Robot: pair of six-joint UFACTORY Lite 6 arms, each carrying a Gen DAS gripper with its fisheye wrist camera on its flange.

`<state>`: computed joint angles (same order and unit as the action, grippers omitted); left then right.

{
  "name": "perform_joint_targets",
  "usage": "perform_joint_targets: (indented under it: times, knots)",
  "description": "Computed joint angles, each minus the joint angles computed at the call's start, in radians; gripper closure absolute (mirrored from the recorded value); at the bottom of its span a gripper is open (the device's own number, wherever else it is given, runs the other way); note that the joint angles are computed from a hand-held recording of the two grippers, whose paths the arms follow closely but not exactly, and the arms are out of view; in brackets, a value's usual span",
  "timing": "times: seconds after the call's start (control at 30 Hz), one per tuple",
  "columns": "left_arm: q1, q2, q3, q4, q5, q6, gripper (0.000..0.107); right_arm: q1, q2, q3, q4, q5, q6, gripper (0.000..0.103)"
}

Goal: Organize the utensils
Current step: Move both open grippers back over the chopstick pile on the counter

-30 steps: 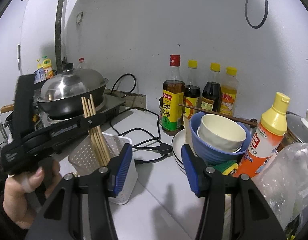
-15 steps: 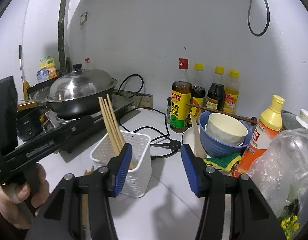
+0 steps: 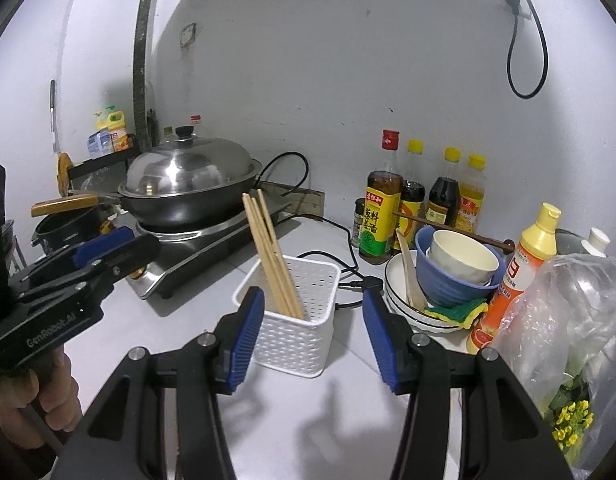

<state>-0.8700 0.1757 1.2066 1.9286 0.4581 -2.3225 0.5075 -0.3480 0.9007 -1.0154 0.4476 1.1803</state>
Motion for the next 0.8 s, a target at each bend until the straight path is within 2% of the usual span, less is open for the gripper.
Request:
perform_joint_targets:
  times: [0.27, 0.47, 0.6, 0.8]
  knots:
    - [-0.018, -0.194, -0.178, -0.024, 0.018, 0.004, 0.058, 0.171, -0.076, 0.016, -0.024, 0.177, 0.049, 0.054]
    - [-0.013, -0.366, -0.325, -0.086, 0.022, 0.056, 0.058, 0.302, -0.071, 0.056, -0.068, 0.298, 0.099, 0.054]
    - [0.014, -0.475, -0.424, -0.120, 0.014, 0.085, 0.051, 0.352, -0.040, 0.074, -0.075, 0.329, 0.119, 0.054]
    - [0.085, -0.566, -0.549, -0.119, -0.034, 0.058, 0.051, 0.377, 0.010, 0.064, -0.065, 0.314, 0.150, 0.054]
